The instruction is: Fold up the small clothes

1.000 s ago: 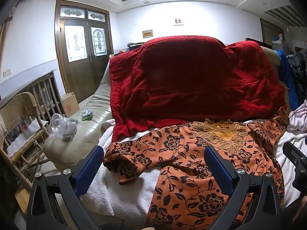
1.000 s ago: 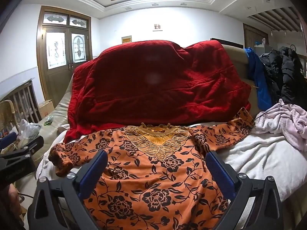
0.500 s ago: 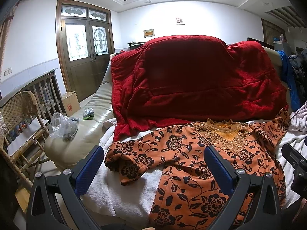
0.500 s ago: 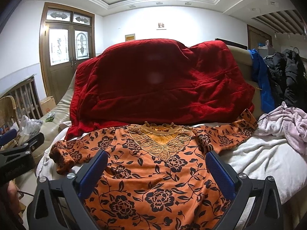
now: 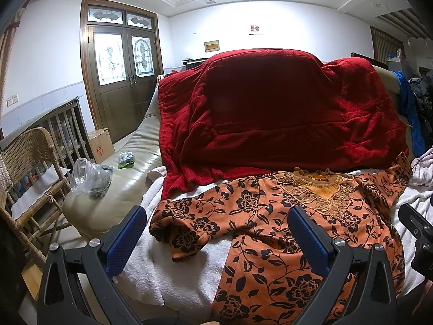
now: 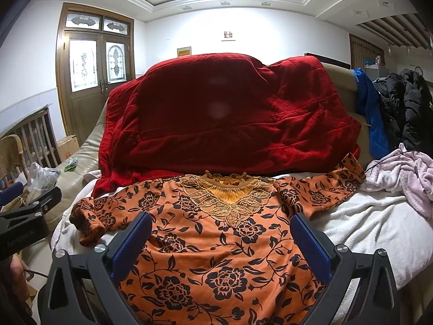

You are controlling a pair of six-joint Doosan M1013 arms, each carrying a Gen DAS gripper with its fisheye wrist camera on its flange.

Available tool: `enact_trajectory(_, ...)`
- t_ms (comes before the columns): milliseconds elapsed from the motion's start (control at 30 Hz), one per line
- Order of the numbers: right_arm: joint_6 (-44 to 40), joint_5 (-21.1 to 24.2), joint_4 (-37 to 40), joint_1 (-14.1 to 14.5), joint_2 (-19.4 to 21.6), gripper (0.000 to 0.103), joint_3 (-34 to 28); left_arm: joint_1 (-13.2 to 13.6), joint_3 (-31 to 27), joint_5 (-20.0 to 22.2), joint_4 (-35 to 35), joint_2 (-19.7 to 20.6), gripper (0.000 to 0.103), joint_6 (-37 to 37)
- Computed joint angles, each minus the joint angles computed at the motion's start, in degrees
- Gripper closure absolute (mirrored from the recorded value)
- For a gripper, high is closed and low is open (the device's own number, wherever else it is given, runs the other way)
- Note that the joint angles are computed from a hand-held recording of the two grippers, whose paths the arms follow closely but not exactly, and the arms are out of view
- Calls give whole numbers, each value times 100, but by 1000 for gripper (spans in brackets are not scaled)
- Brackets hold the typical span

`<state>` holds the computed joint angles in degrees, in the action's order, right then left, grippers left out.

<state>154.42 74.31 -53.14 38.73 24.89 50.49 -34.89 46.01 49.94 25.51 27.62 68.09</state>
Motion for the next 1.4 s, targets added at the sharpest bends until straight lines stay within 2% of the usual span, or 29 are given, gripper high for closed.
enact_trajectory(500, -159, 186, 119, -50, 74, 0, -73, -31, -67, 71, -111, 68, 0, 182)
enact_trajectory(1000, -75, 143, 111, -80, 13, 0, 30, -121, -72, 72, -97, 39, 0, 277)
enact_trajectory(1400, 26, 230, -75, 23, -71, 0, 104, -151, 49, -22, -104, -73, 0, 330)
